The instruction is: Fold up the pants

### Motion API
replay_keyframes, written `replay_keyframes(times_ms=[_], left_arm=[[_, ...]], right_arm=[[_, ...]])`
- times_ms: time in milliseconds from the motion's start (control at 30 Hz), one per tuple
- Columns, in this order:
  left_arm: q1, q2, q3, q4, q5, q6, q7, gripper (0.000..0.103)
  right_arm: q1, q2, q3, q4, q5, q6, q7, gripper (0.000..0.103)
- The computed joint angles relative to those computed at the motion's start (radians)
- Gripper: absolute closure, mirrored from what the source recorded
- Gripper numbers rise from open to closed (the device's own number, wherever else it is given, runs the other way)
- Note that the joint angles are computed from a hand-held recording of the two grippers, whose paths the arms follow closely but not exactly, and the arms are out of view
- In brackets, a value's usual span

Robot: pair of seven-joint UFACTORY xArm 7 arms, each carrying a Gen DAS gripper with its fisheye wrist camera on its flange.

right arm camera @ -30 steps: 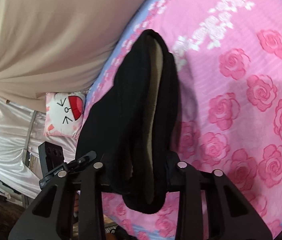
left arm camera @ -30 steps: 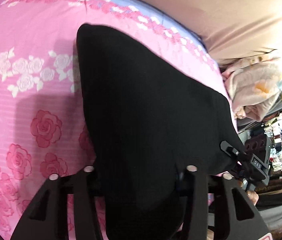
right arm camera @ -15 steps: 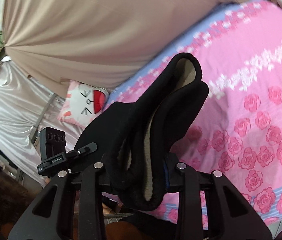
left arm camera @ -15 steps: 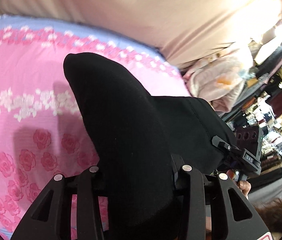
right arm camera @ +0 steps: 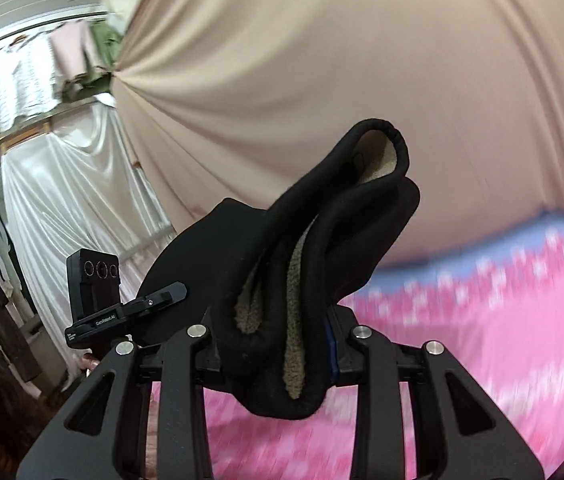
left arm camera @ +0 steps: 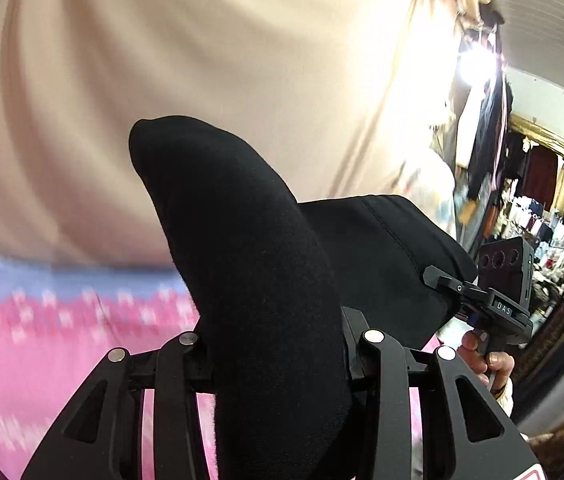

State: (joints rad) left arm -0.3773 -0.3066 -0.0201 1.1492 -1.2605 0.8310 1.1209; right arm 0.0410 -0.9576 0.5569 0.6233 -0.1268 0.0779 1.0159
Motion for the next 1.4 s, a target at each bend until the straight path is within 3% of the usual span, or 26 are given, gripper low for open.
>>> replay_keyframes(times_ms=[133, 267, 367, 500, 600, 667, 733, 867, 933, 1000, 1067, 1133, 1233, 1300, 1400], left_arm=[[-0.006, 0.133, -0.03, 0.149, -0.065, -0.098, 0.052, 0.067], [0.015, 0.311, -0.085, 0.313, -0.013, -0.162, -0.008, 0.067], [0.025, 0.473, -0.129, 0.447, 0.108, -0.216, -0.117, 0.067], [-0.013, 0.673, -0.141, 0.59, 0.33, -0.303, -0.286, 0.067], [-0.043, 0.813, -0.124, 0.692, 0.466, -0.303, -0.424, 0.067], [-0.046, 0.898, -0.127, 0.749, 0.516, -0.305, -0.473, 0.067], [-0.036, 0.959, -0.141, 0.764, 0.548, -0.349, -0.464, 0.067], [-0.031, 1.13, -0.124, 0.93, 0.666, -0.22, -0.609, 0.067], [-0.028, 1.161, -0.122, 0.93, 0.713, -0.227, -0.633, 0.066], [-0.002, 1.158, -0.161, 0.883, 0.722, -0.273, -0.599, 0.064], [0.019, 1.142, -0.192, 0.828, 0.739, -0.312, -0.575, 0.06], [0.028, 1.156, -0.203, 0.828, 0.769, -0.314, -0.598, 0.052], [0.07, 1.194, -0.25, 0.846, 0.77, -0.294, -0.643, 0.038], [0.109, 1.196, -0.305, 0.842, 0.786, -0.285, -0.65, 0.037], [0.129, 1.146, -0.309, 0.775, 0.773, -0.299, -0.645, 0.033]], right_arm=[[-0.066, 0.133, -0.048, 0.064, -0.03, -0.097, -0.073, 0.072], [-0.117, 0.302, -0.089, 0.087, -0.018, -0.211, -0.139, 0.072], [-0.135, 0.425, -0.116, 0.087, 0.007, -0.277, -0.189, 0.072], [-0.151, 0.588, -0.134, 0.082, 0.048, -0.357, -0.241, 0.072], [-0.087, 0.718, -0.22, 0.064, 0.054, -0.415, -0.25, 0.072], [-0.002, 0.799, -0.337, 0.056, 0.001, -0.434, -0.206, 0.072], [0.049, 0.856, -0.402, 0.052, -0.04, -0.451, -0.165, 0.072], [0.09, 0.966, -0.506, 0.066, -0.241, -0.449, 0.024, 0.072], [0.074, 0.989, -0.501, 0.058, -0.286, -0.465, 0.065, 0.072], [0.041, 1.002, -0.492, 0.051, -0.357, -0.488, 0.132, 0.071], [-0.012, 1.021, -0.484, 0.058, -0.501, -0.512, 0.28, 0.07], [-0.047, 1.036, -0.479, 0.061, -0.576, -0.537, 0.368, 0.067], [-0.048, 1.037, -0.478, 0.041, -0.543, -0.558, 0.343, 0.066], [-0.045, 1.028, -0.474, 0.038, -0.544, -0.544, 0.34, 0.064], [-0.056, 0.975, -0.48, -0.012, -0.584, -0.552, 0.419, 0.056]])
